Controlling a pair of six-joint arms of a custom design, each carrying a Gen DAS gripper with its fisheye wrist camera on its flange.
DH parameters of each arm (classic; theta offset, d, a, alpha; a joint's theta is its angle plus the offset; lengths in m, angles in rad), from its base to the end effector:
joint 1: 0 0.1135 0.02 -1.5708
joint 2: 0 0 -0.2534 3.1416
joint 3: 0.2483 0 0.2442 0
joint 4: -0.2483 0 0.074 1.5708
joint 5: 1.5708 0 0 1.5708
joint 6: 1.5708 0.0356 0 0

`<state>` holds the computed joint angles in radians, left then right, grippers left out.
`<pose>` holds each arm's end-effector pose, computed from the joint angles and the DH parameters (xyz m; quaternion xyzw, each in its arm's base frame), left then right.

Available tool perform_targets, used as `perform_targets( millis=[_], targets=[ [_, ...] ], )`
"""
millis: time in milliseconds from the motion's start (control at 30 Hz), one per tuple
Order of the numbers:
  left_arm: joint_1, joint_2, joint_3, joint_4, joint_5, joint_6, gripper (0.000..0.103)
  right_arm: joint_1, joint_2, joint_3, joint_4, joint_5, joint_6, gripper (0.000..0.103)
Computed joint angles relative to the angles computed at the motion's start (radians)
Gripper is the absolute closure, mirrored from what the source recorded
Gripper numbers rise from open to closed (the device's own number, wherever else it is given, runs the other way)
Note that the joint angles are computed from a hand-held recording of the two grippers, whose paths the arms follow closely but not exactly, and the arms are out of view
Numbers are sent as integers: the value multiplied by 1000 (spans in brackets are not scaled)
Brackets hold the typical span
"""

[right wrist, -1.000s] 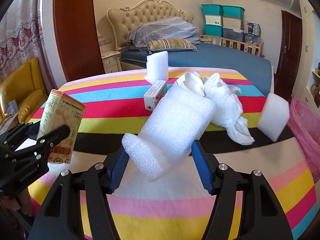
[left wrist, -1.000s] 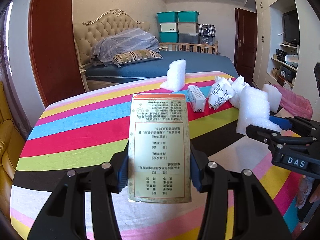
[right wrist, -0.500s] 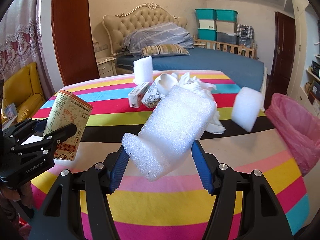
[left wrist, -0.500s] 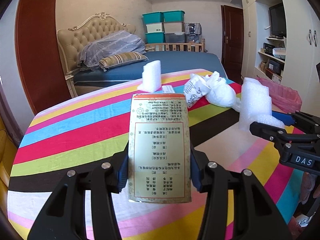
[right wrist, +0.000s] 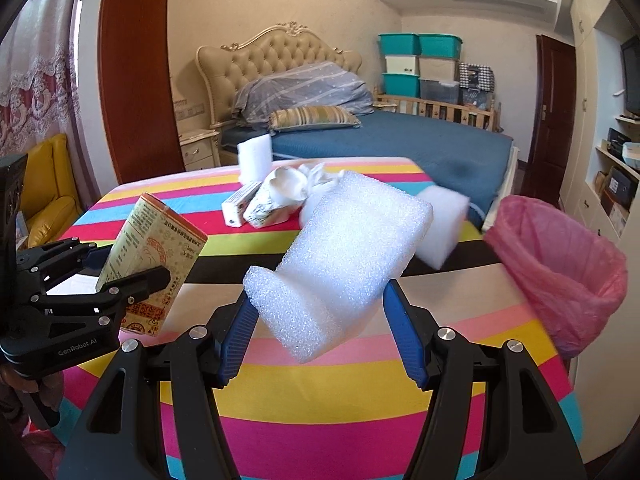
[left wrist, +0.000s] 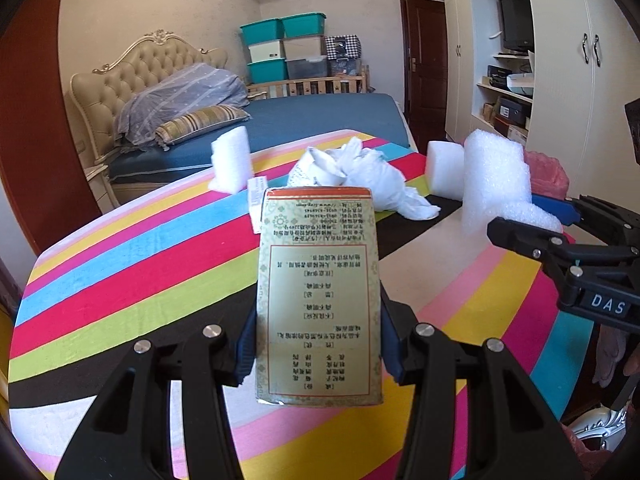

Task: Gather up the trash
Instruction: 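Lift the medicine box and foam sleeve and carry both toward the pink bin, then open both tools over the pink bin to drop the box and foam sleeve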

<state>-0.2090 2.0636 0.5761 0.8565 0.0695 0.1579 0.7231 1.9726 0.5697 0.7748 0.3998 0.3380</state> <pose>0.3006 -0.0663 0.0412 0.1780 0.8733 -0.0425 0.4516 0.2373 0.1909 0.0606 -0.0786 0.8743 0.0726 0.4734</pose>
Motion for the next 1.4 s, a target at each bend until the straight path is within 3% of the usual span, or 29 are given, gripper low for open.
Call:
perform_targets(
  millis=[533, 900, 1100, 1400],
  targets=[
    [-192, 34, 234, -218, -6, -22, 54, -234, -164, -221, 132, -53, -90, 43],
    [-333, 114, 492, -375, 3, -58, 55, -505, -232, -328, 224, -201, -222, 43],
    [-392, 206, 702, -488, -1, -75, 54, -676, -197, -303, 234, -316, -295, 43],
    [-441, 468, 1252, -787, 18, -139, 54, -849, -61, -137, 173, -422, -378, 42]
  ],
)
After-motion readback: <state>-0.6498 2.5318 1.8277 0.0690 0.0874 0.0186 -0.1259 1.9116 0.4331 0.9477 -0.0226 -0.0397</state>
